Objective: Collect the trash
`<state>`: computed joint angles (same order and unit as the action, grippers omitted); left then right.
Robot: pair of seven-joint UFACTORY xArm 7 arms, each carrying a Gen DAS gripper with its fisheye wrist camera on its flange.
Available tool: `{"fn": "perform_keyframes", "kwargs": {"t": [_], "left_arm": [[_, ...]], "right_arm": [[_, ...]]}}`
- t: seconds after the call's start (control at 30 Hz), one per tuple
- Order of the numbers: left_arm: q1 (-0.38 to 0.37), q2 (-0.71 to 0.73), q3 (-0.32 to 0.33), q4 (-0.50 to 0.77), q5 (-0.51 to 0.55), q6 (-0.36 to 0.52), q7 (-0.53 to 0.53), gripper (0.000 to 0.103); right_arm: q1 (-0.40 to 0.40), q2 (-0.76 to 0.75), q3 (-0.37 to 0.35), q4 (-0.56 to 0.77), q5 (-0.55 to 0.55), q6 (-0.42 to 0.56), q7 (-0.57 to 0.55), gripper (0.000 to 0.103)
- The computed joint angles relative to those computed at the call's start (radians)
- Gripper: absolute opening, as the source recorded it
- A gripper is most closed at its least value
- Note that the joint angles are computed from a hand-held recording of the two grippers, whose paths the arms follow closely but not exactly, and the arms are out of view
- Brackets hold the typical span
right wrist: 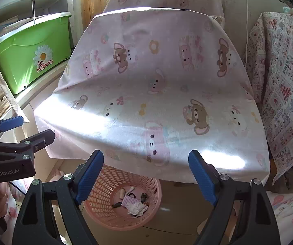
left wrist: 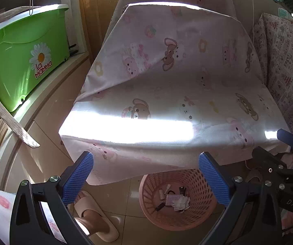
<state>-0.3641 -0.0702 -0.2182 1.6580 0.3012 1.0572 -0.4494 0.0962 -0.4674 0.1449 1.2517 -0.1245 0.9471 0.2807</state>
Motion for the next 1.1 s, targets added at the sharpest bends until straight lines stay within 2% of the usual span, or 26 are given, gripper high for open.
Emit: {"fn": "perform_keyframes", "kwargs": {"t": [0.4, 1.1], "left_arm": [[0.001, -0.017, -0.010, -0.023, 0.026, -0.040, -0.014, 0.102], [-0.001, -0.010, -0.009, -0.015, 0.054, -0.024, -0.027, 0.102]], "right_arm": [[-0.011, -0.004, -0.007, 0.007, 0.000, -0.009, 0.014, 0.086], [-0.015, -0.009, -0.009, 0.004, 0.001, -0.021, 0.016, 0.086]]}}
